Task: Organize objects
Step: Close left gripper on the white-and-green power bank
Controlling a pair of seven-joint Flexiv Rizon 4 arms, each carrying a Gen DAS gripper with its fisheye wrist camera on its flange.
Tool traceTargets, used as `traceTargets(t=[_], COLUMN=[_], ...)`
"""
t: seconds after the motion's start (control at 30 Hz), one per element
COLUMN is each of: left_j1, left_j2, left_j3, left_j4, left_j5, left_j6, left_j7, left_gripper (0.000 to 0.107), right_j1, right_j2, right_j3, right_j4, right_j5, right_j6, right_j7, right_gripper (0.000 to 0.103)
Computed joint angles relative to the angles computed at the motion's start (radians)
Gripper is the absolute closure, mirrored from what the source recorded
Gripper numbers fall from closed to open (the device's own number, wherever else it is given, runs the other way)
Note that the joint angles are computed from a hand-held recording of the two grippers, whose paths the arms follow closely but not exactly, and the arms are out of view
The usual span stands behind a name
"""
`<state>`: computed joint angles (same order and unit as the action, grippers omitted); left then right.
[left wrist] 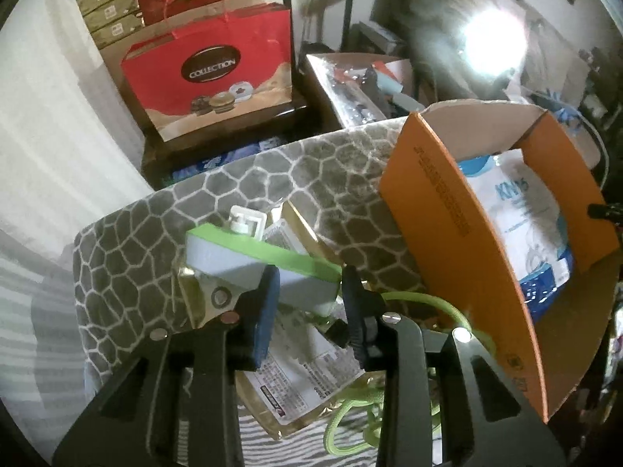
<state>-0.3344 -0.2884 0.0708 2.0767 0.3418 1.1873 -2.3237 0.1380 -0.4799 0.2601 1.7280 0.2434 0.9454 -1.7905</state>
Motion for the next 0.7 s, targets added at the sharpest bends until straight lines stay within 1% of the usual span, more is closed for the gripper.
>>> traceTargets(t=[0.03, 0.07, 0.1, 0.13, 0.2, 0.23, 0.33, 0.4, 0.43, 0.5, 0.57, 0.6, 0.63, 0.7], left_j1=[0.022, 0.05, 0.071, 0.079, 0.073, 0.077, 0.115, 0.093, 0.093, 0.123, 0.169, 0.196, 0.196, 0.159], left_j2=[0.0, 0.001, 0.003, 0.006, 0.011, 0.015, 0.02, 0.014, 0.012, 0.007, 0.0, -0.005, -0.009, -0.018], left_j3=[-0.021, -0.047, -0.068, -0.075, -0.058, -0.056, -0.081, -0.037, -0.03, -0.053, -0.111, -0.15, -0.157, -0.117], left_j4=[0.013, 0.035, 0.056, 0.071, 0.088, 0.103, 0.147, 0.135, 0.131, 0.144, 0.177, 0.197, 0.199, 0.179], left_j5=[-0.038, -0.088, -0.136, -0.169, -0.204, -0.232, -0.349, -0.335, -0.333, -0.387, -0.494, -0.554, -0.575, -0.554], left_j6=[0.012, 0.039, 0.067, 0.088, 0.109, 0.124, 0.155, 0.13, 0.122, 0.124, 0.159, 0.191, 0.201, 0.185], left_j7=[0.04, 0.092, 0.138, 0.159, 0.142, 0.134, 0.155, 0.111, 0.103, 0.122, 0.169, 0.212, 0.223, 0.201], left_gripper=[0.06, 0.054, 0.041, 0.038, 0.034, 0.028, 0.027, 0.027, 0.027, 0.027, 0.027, 0.027, 0.027, 0.027], right_j1=[-0.002, -0.005, -0.006, -0.007, -0.007, -0.007, -0.004, -0.005, -0.006, -0.006, -0.005, -0.005, -0.005, -0.005], right_j2=[-0.001, -0.001, -0.002, -0.002, -0.003, -0.003, -0.001, -0.002, -0.002, -0.002, -0.002, -0.002, -0.002, -0.002], right_j3=[0.001, 0.002, 0.003, 0.004, 0.003, 0.003, 0.001, 0.001, 0.001, 0.002, 0.001, 0.0, 0.0, 0.001], right_j4=[-0.001, -0.002, -0.003, -0.002, -0.003, -0.003, -0.001, -0.002, -0.003, -0.003, -0.003, -0.002, -0.002, -0.003], right_j5=[0.003, 0.006, 0.009, 0.011, 0.011, 0.013, 0.01, 0.011, 0.012, 0.013, 0.011, 0.011, 0.011, 0.011], right_j6=[-0.001, -0.002, -0.002, -0.002, -0.001, -0.002, -0.001, -0.001, -0.002, -0.002, -0.003, -0.002, -0.002, -0.003], right_j7=[-0.002, -0.006, -0.009, -0.01, -0.013, -0.012, -0.01, -0.011, -0.011, -0.01, -0.011, -0.011, -0.011, -0.011], right_gripper=[0.091, 0.091, 0.091, 0.091, 0.091, 0.091, 0.091, 0.091, 0.091, 0.091, 0.091, 0.091, 0.091, 0.091])
